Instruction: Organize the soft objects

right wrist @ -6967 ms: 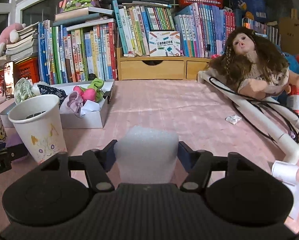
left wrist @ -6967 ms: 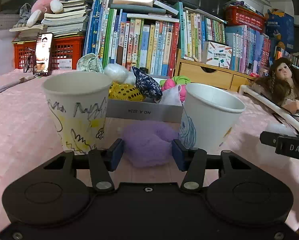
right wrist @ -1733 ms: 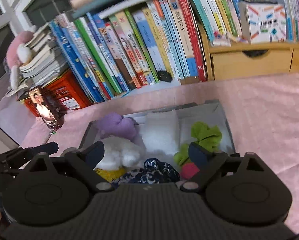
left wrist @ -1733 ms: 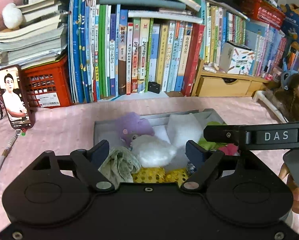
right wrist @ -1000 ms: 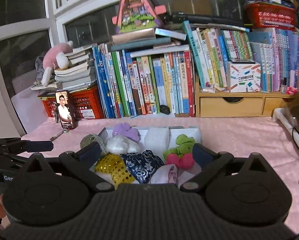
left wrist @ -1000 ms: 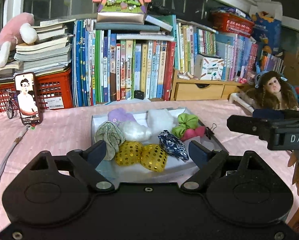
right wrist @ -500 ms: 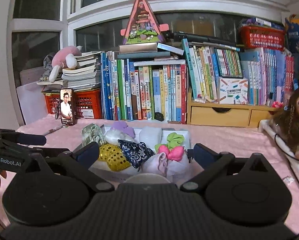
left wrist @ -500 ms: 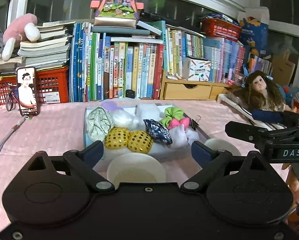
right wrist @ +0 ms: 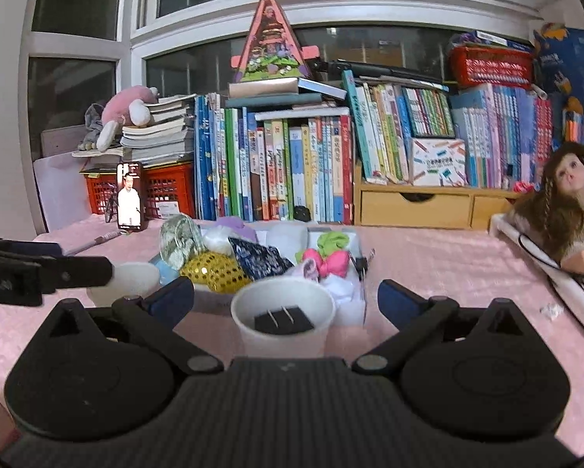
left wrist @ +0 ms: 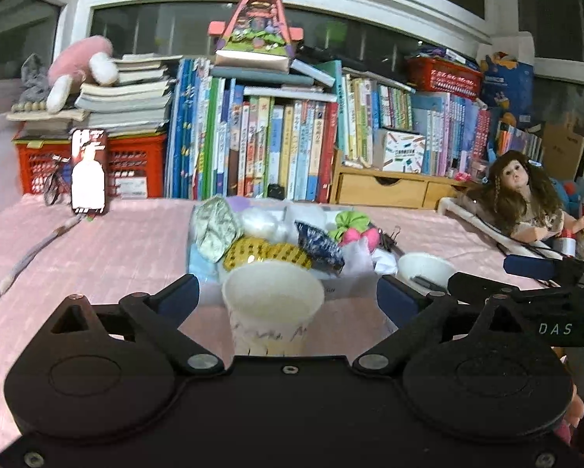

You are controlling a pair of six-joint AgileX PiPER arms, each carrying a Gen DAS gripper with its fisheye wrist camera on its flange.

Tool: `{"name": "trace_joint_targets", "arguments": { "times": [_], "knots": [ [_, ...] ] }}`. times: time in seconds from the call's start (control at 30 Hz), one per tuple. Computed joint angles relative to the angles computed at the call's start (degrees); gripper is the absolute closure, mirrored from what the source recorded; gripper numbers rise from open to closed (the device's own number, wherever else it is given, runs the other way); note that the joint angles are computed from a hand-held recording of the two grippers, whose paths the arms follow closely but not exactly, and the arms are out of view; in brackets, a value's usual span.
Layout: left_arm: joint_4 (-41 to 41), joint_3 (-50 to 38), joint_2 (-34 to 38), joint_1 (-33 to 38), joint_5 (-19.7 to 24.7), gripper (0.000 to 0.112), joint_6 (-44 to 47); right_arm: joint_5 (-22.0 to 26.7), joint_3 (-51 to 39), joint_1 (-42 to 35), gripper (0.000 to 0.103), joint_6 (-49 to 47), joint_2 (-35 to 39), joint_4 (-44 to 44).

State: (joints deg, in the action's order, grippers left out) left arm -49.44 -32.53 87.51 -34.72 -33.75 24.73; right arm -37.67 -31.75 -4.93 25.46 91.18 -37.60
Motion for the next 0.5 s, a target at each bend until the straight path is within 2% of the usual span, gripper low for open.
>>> {"name": "trace_joint_targets", "arguments": {
  "times": [0.5],
  "knots": [
    [-3.1,2.0,7.6,-3.0,-4.5,0.015,-5.1,-3.1,4.8,1.2,0.0,-10.6,3.2,9.6]
  ]
}}
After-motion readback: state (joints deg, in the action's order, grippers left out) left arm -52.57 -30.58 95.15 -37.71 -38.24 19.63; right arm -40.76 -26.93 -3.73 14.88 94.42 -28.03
